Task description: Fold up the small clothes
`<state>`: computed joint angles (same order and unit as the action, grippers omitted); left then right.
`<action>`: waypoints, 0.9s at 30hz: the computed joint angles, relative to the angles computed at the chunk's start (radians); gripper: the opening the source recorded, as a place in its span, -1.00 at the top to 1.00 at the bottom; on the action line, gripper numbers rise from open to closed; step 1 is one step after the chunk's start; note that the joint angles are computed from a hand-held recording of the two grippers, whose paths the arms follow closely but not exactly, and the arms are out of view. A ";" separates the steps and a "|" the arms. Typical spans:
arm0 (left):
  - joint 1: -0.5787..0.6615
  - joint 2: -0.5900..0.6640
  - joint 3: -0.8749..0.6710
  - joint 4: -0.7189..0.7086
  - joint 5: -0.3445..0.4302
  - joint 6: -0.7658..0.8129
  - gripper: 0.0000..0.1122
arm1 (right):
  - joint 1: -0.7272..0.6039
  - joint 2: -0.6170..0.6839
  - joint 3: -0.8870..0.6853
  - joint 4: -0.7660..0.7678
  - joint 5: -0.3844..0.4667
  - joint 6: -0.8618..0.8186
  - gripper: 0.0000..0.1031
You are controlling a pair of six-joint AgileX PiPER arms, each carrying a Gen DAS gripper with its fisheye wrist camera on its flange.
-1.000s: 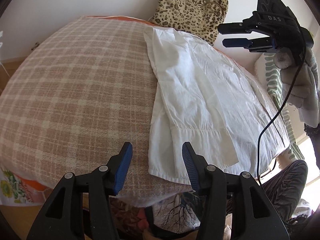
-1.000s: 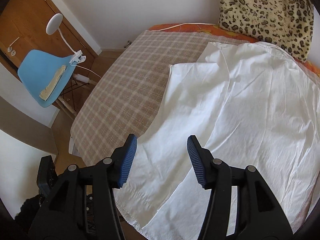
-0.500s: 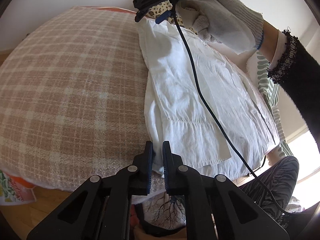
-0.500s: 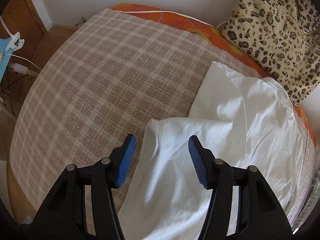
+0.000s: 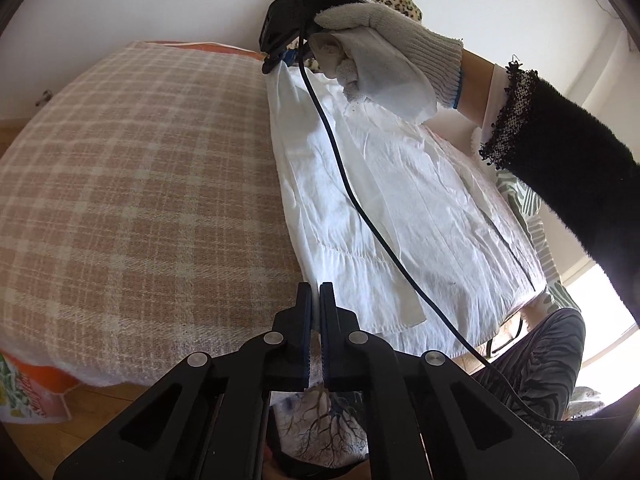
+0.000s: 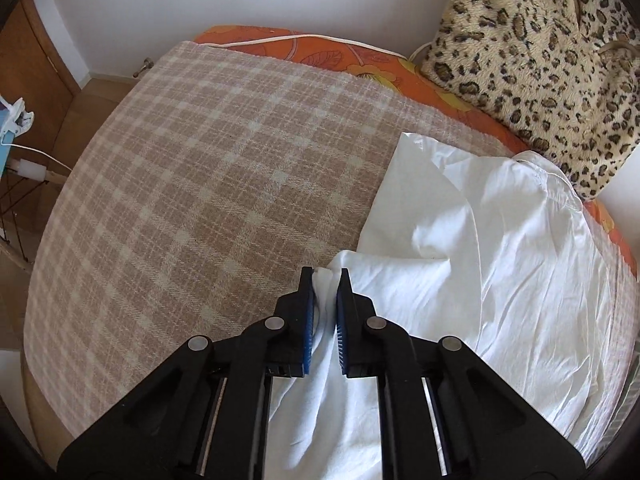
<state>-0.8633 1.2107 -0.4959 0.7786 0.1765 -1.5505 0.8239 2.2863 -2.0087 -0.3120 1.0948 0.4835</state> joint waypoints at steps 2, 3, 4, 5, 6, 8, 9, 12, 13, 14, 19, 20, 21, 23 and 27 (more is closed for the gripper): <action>-0.010 -0.015 -0.012 0.016 0.005 -0.007 0.96 | -0.017 -0.060 0.070 0.027 -0.051 -0.001 0.82; -0.017 -0.017 -0.022 0.024 0.007 -0.010 0.96 | -0.028 -0.093 0.111 0.043 -0.083 -0.006 0.82; -0.035 -0.005 -0.042 0.067 0.014 -0.048 0.96 | -0.038 -0.123 0.145 0.055 -0.106 -0.010 0.82; -0.046 0.001 -0.057 0.077 0.021 -0.047 0.96 | -0.050 -0.160 0.187 0.072 -0.134 -0.014 0.82; -0.057 0.010 -0.073 0.083 0.028 -0.042 0.96 | -0.065 -0.192 0.223 0.094 -0.158 -0.028 0.82; -0.078 0.029 -0.097 0.099 0.031 -0.041 0.96 | -0.103 -0.256 0.289 0.145 -0.200 -0.066 0.82; -0.086 0.045 -0.112 0.091 0.027 -0.028 0.96 | -0.124 -0.287 0.322 0.172 -0.218 -0.088 0.82; -0.113 0.095 -0.159 0.060 0.023 0.020 0.96 | -0.186 -0.374 0.410 0.235 -0.250 -0.147 0.82; -0.119 0.112 -0.176 0.045 0.020 0.044 0.96 | -0.207 -0.402 0.437 0.245 -0.256 -0.166 0.82; -0.126 0.129 -0.195 0.029 0.020 0.070 0.96 | -0.226 -0.427 0.463 0.253 -0.262 -0.183 0.82; -0.166 0.226 -0.303 -0.079 0.025 0.235 0.96 | -0.323 -0.523 0.576 0.284 -0.289 -0.259 0.82; -0.173 0.243 -0.323 -0.115 0.027 0.284 0.96 | -0.347 -0.534 0.594 0.304 -0.295 -0.283 0.82; -0.179 0.265 -0.346 -0.141 0.031 0.323 0.96 | -0.367 -0.542 0.607 0.315 -0.299 -0.300 0.82; -0.189 0.302 -0.385 -0.189 0.038 0.388 0.96 | -0.409 -0.556 0.638 0.343 -0.311 -0.342 0.82; -0.193 0.355 -0.437 -0.356 0.043 0.577 0.96 | -0.454 -0.554 0.691 0.331 -0.345 -0.381 0.82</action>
<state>-1.0560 1.5660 -0.9327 0.4226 0.2193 -0.9734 0.3694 1.7323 -1.3174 0.0193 0.7503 0.1029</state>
